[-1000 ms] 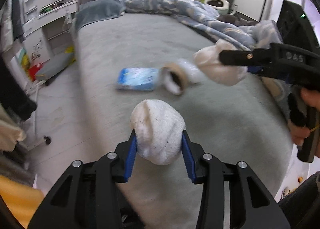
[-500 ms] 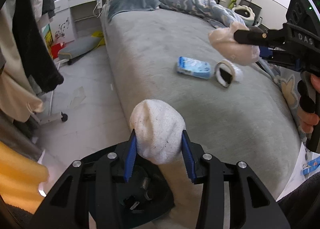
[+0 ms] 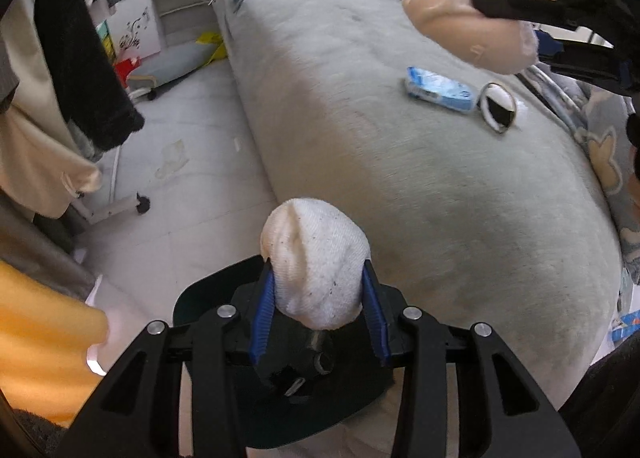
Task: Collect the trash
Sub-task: 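Carry both white balls from the bed over the green bin, then open the left gripper to drop its white ball into the bin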
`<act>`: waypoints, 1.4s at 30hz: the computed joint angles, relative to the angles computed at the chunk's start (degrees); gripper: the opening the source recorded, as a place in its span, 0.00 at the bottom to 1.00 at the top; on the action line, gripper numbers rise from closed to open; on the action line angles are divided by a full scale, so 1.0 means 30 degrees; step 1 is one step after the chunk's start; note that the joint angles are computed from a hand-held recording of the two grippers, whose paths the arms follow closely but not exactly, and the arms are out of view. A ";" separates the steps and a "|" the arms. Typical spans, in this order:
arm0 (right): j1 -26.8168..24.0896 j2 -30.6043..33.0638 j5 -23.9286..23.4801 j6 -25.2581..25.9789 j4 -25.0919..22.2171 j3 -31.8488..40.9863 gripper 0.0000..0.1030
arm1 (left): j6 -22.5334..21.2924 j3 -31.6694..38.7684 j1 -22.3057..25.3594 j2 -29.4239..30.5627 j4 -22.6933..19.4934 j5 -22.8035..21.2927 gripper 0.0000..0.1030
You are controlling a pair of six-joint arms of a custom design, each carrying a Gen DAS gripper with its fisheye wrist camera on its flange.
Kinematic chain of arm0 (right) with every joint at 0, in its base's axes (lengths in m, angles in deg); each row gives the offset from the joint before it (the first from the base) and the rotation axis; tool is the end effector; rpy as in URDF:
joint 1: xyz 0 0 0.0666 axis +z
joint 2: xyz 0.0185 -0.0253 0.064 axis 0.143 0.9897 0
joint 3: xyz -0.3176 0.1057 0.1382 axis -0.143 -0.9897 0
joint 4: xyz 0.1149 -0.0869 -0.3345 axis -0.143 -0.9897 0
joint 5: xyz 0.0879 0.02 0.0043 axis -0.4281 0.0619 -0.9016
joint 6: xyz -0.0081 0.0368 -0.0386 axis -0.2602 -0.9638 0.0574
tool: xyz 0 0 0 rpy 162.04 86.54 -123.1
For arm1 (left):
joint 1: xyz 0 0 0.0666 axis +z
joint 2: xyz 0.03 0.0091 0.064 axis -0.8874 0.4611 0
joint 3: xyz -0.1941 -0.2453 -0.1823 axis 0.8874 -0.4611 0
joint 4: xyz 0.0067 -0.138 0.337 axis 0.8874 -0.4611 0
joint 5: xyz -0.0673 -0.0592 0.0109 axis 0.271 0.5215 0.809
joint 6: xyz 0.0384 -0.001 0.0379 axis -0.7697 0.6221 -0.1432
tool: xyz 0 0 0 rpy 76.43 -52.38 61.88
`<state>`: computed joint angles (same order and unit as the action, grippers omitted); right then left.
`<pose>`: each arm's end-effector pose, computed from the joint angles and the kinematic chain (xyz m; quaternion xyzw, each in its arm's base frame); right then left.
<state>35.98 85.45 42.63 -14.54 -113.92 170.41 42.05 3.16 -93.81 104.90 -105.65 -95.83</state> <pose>0.4642 0.2696 0.4835 -0.3864 0.8149 0.3644 0.2320 0.2855 -0.1597 0.4264 -0.1436 0.9485 -0.0044 0.2823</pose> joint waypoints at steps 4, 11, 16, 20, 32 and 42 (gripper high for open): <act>0.0526 0.0146 0.0349 0.0300 -0.0369 0.0155 0.49 | 0.0184 -0.0527 0.0485 -0.0270 -0.0242 0.0550 0.42; 0.1291 0.0306 0.0768 0.0446 -0.0618 0.0051 0.49 | 0.0079 -0.1480 0.1187 -0.0338 -0.0537 0.1699 0.42; 0.1828 0.0448 0.1070 0.0752 -0.0937 -0.0029 0.49 | -0.0047 -0.2099 0.1508 -0.0341 -0.0372 0.2939 0.42; 0.2185 0.0583 0.1389 0.0943 -0.1061 -0.0110 0.49 | -0.0198 -0.2521 0.1855 -0.0372 -0.0273 0.4187 0.42; 0.3330 0.1585 0.2783 0.1407 -0.0918 -0.1058 0.49 | -0.0034 -0.4048 0.3256 -0.0624 -0.1198 0.7171 0.55; 0.4507 0.3745 0.3758 0.1908 -0.3020 0.0898 0.49 | 0.0743 -0.4902 0.4716 -0.2043 -0.1093 0.6466 0.74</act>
